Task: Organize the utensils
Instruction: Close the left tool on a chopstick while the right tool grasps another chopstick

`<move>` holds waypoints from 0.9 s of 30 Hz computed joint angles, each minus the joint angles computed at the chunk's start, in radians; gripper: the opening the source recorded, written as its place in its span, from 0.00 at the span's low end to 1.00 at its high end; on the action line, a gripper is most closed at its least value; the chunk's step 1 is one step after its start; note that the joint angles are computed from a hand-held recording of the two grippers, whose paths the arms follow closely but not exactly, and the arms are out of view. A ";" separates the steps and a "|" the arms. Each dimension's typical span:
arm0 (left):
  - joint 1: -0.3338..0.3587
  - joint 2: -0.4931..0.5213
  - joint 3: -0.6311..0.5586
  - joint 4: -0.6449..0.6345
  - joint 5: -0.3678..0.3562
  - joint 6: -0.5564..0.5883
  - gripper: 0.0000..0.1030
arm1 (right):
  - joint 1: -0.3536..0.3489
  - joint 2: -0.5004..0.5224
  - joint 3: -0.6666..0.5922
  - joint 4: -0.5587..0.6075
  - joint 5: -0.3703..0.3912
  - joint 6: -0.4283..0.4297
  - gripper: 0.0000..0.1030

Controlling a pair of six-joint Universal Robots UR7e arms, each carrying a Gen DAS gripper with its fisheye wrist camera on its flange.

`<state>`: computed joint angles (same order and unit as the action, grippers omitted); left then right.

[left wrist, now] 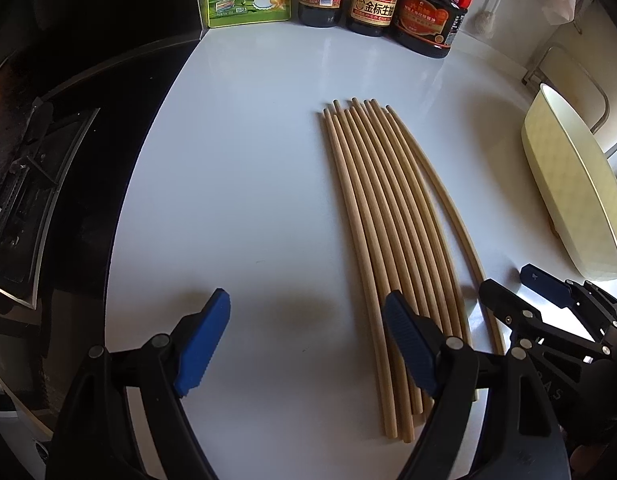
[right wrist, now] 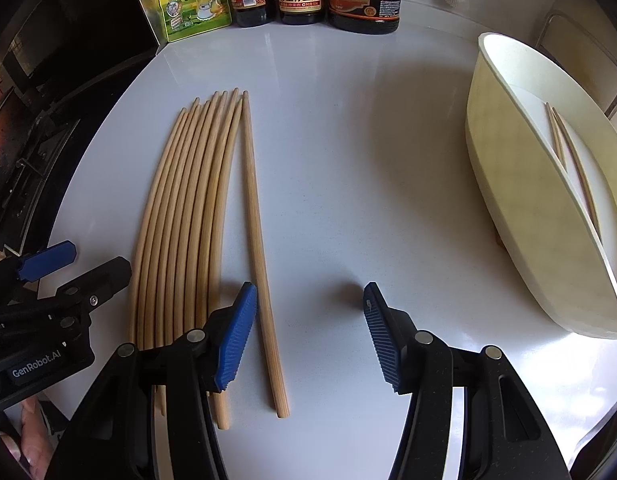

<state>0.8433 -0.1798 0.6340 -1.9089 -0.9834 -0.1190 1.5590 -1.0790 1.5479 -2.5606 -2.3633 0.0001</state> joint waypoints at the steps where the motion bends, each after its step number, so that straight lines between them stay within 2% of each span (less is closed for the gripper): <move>1: 0.001 0.001 -0.001 -0.001 0.001 0.002 0.76 | -0.001 -0.002 0.002 -0.001 0.000 0.000 0.52; 13: 0.001 0.017 -0.017 0.035 0.024 -0.021 0.76 | -0.009 -0.005 -0.002 -0.005 0.006 -0.005 0.52; 27: 0.005 0.034 -0.048 0.044 0.084 -0.043 0.78 | -0.012 -0.008 0.008 -0.029 0.009 -0.040 0.52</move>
